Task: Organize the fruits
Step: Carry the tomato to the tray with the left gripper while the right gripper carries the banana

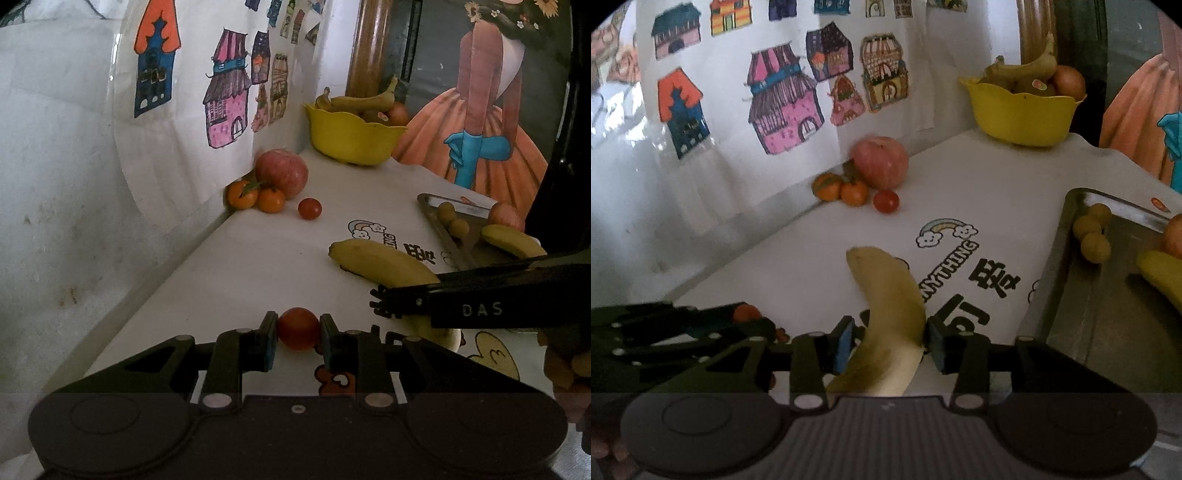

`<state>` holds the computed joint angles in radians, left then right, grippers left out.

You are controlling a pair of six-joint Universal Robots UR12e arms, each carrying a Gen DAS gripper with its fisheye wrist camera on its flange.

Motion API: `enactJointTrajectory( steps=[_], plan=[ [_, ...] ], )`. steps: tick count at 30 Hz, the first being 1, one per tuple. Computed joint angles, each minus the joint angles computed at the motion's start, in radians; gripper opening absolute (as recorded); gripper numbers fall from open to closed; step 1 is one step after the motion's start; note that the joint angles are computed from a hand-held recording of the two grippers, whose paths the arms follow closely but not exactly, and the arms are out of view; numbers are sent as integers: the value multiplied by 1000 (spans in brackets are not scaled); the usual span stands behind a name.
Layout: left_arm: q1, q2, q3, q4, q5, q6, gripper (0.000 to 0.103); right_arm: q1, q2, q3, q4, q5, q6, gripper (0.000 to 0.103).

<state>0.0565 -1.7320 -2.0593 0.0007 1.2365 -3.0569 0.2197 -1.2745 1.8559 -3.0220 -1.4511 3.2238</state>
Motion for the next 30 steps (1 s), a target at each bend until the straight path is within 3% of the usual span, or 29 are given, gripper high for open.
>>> enactJointTrajectory(
  steps=[8, 17, 22, 30],
  plan=[
    [-11, -1, -6, 19, 24, 41, 27, 22, 17, 18, -95, -65, -18, 46],
    [-16, 11, -15, 12, 27, 61, 24, 9, 3, 77, -208, -11, 22, 39],
    [-15, 17, -27, 18, -6, 45, 24, -6, -22, 119, -235, 23, 54, 39],
    [-30, 24, -27, 39, -101, 12, 24, -50, -78, 235, -428, 68, 179, 39]
  ],
)
